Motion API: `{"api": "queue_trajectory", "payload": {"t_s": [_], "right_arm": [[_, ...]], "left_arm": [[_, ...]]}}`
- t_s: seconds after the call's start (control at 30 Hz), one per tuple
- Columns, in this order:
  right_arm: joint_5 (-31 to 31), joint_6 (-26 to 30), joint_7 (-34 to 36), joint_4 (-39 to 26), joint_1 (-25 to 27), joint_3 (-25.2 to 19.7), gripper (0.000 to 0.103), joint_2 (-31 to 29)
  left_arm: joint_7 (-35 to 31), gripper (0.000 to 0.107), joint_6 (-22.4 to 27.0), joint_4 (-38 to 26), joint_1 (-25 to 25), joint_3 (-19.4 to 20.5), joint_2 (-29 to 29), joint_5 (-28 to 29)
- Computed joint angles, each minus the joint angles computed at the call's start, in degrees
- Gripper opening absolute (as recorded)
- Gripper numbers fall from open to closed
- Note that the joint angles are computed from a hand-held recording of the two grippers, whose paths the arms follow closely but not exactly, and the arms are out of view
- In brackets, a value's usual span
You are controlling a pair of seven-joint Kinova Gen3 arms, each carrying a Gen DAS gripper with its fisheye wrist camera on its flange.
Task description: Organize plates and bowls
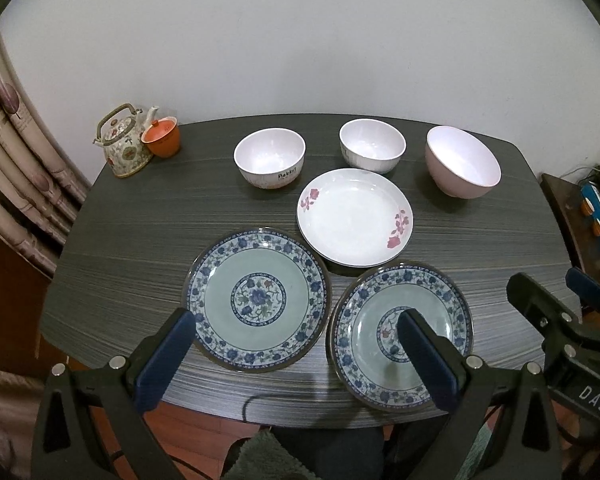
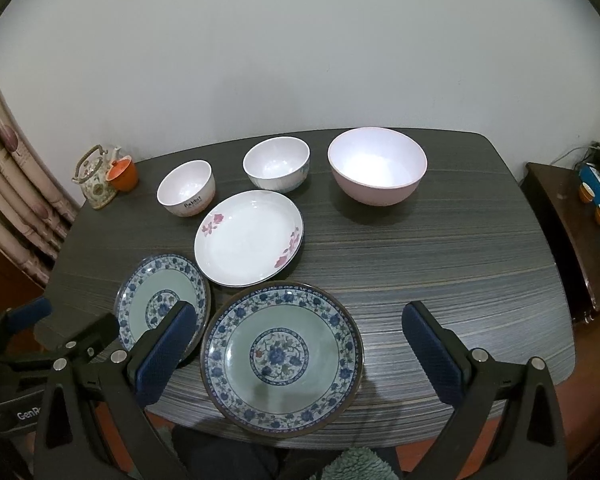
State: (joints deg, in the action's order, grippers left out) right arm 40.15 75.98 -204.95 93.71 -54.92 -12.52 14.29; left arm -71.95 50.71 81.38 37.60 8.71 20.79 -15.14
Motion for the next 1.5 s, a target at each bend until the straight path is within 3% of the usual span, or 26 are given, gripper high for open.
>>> {"api": "queue_trajectory", "payload": {"t_s": [1.5], "right_arm": [[-0.74,-2.21,-1.43,1.23,0.54,-0.20,0.102,-0.34]], "left_arm": [[0.31,0.103,-0.40,0.44,-0.16,-0.31,0.67,-0.40]]}}
